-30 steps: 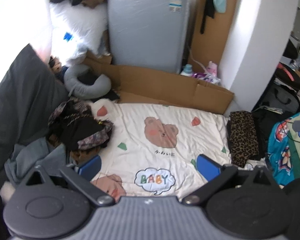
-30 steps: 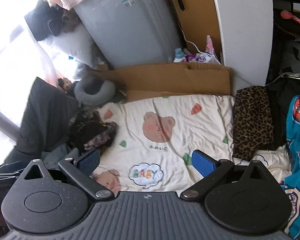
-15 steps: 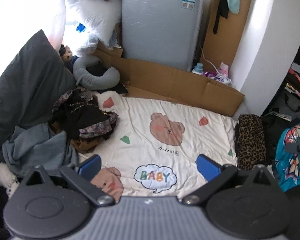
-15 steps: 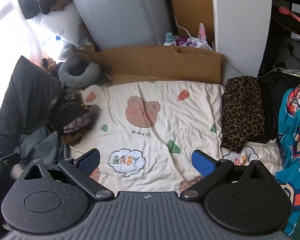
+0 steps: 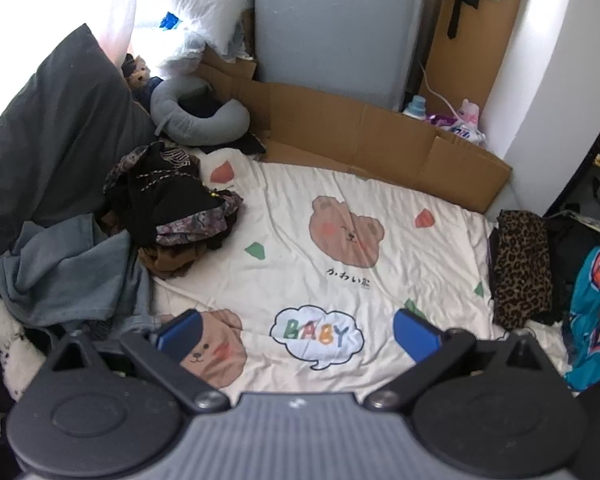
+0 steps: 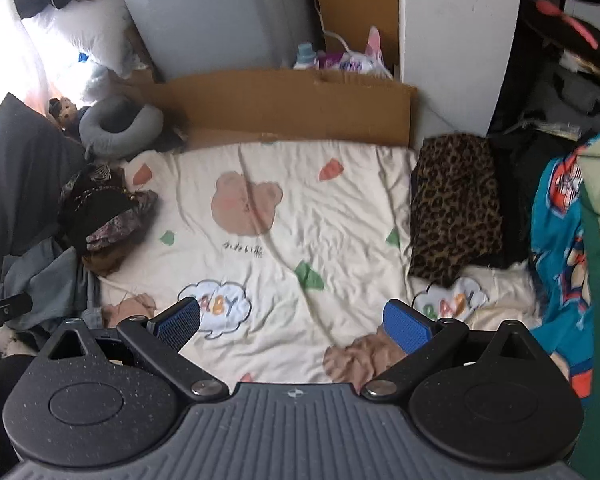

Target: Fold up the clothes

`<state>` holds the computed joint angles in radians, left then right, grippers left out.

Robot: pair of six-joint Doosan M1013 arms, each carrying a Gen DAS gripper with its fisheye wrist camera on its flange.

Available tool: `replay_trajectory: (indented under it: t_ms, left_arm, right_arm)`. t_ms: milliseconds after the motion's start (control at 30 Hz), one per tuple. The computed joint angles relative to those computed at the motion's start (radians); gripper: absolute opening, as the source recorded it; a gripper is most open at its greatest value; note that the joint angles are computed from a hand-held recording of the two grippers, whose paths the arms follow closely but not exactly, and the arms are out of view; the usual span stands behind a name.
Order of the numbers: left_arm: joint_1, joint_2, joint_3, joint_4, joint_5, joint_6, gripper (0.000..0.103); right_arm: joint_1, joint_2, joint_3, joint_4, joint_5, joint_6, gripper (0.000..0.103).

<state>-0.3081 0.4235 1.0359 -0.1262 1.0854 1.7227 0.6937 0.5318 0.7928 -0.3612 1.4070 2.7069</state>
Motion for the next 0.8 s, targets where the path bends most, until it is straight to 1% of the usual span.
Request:
replay_trajectory:
  t_ms: [100,233,367,500,667,800]
  left_arm:
    - [0.0,0.007,-0.005,-0.009,0.006,0.006,0.102]
    - [0.001,0.019,-0.02,-0.023,0.026,0.013,0.102]
    - [0.0,0.024,-0.026,-0.01,0.035,-0.004,0.102]
    - [0.003,0.03,-0.035,-0.026,0.054,-0.006,0.102]
    - [-0.002,0.021,-0.021,-0.023,0.035,0.01,0.102]
    - [-0.005,0.024,-0.025,-0.01,0.042,0.015,0.102]
  right_arm:
    - [0.004,0.009,-0.009,-0.014,0.014,-0.02,0.101]
    - [0.003,0.042,-0.063,-0.001,0.065,-0.099,0.101]
    - [-0.006,0.036,-0.055,0.023,0.053,-0.094,0.101]
    - [-0.017,0.028,-0.04,0.064,0.039,-0.069,0.101]
    - [-0.011,0.033,-0.049,0.051,0.055,-0.06,0.1]
    - [-0.011,0.03,-0.046,0.045,0.058,-0.051,0.1]
